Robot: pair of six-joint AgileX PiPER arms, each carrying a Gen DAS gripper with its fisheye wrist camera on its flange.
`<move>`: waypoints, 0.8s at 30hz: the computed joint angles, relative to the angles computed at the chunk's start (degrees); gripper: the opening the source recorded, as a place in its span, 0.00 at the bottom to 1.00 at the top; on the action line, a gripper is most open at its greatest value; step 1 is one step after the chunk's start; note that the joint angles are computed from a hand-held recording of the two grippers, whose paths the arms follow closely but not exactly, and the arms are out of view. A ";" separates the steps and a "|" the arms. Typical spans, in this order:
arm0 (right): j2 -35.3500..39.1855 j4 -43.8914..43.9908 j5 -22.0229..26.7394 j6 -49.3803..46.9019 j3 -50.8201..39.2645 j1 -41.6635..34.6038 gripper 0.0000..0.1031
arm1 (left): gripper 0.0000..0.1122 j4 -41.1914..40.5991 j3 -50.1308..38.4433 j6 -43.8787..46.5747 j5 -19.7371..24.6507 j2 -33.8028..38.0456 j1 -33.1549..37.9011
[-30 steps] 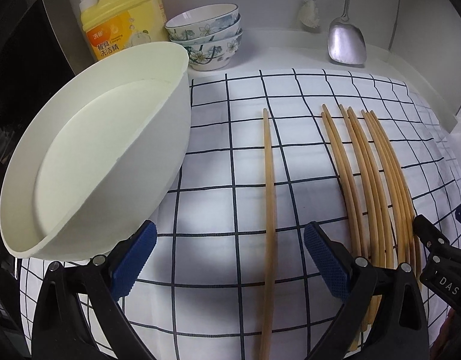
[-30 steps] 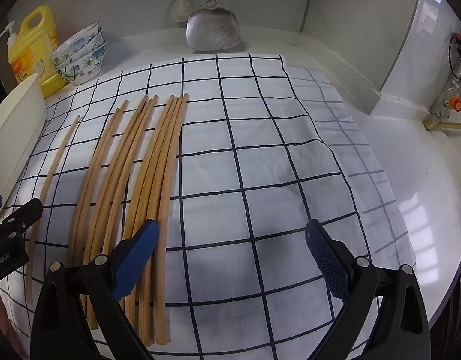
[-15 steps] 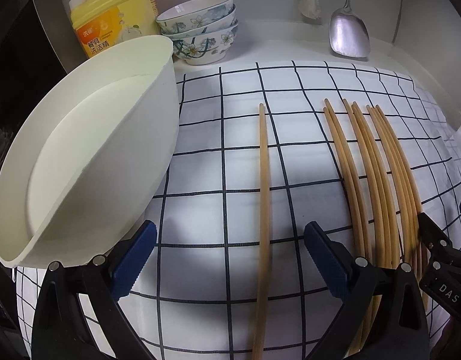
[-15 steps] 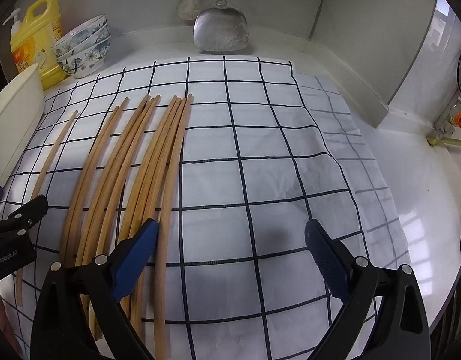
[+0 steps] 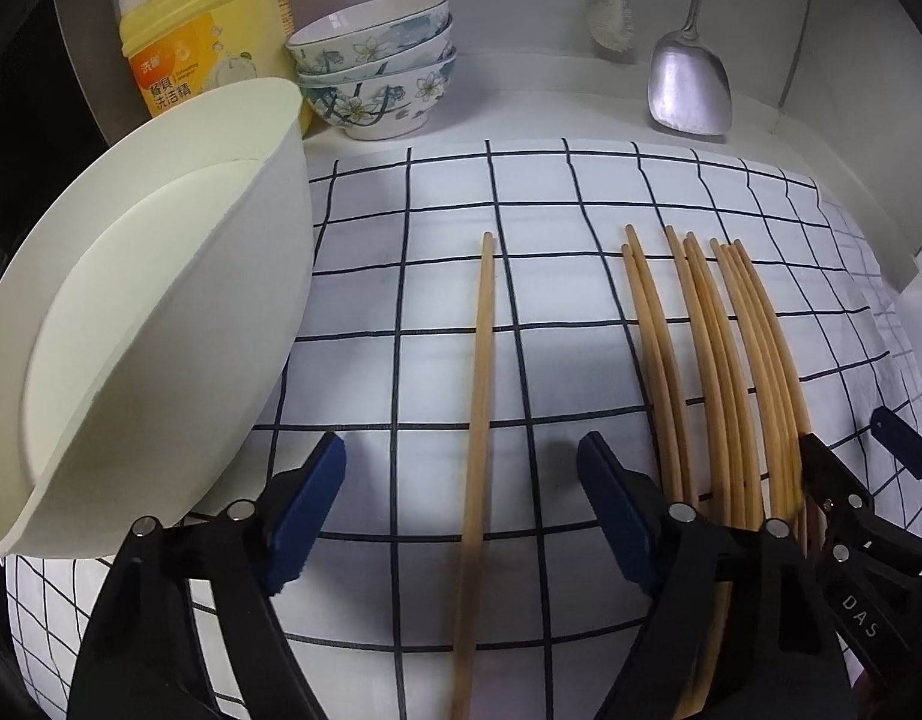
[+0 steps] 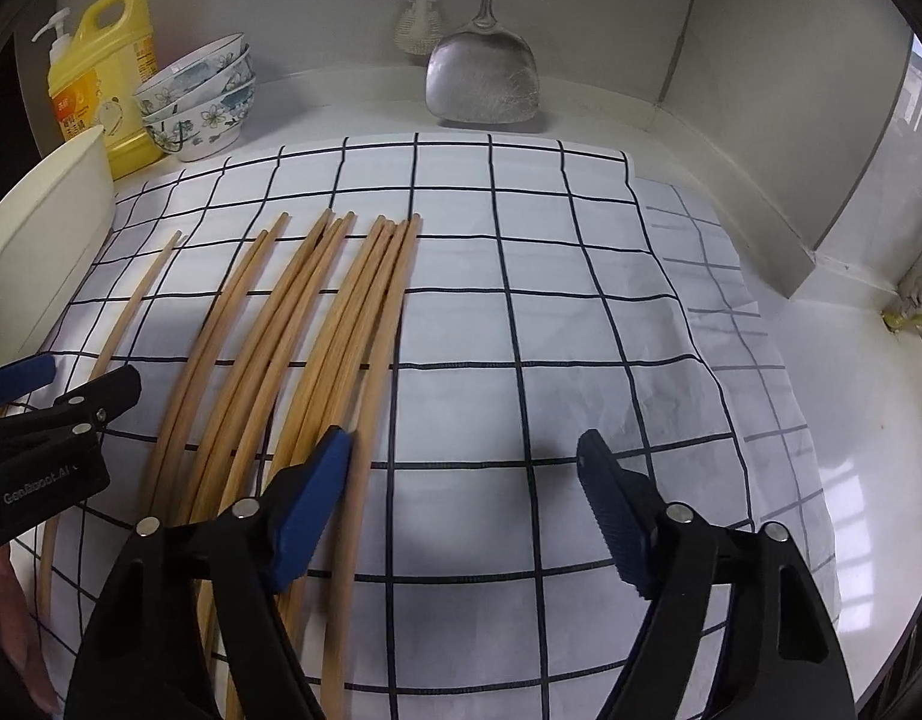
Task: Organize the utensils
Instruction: 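Close the left tool on one chopstick while the right tool grasps another, then lift and carry the held chopsticks with both tools over the white basin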
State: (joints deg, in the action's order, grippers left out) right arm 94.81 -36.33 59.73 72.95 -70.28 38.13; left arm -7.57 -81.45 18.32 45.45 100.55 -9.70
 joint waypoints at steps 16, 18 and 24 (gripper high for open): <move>-1.30 4.17 -6.07 -4.01 0.31 -0.67 0.06 | 0.06 -6.19 -0.97 7.20 4.05 -0.58 0.44; -2.10 4.68 -6.67 -3.42 1.07 -0.83 0.06 | 0.06 -6.60 -0.98 7.57 4.70 -0.75 0.70; -5.44 4.04 -6.64 -0.12 2.75 0.41 0.06 | 0.06 -10.03 -0.02 10.43 6.96 -3.15 2.58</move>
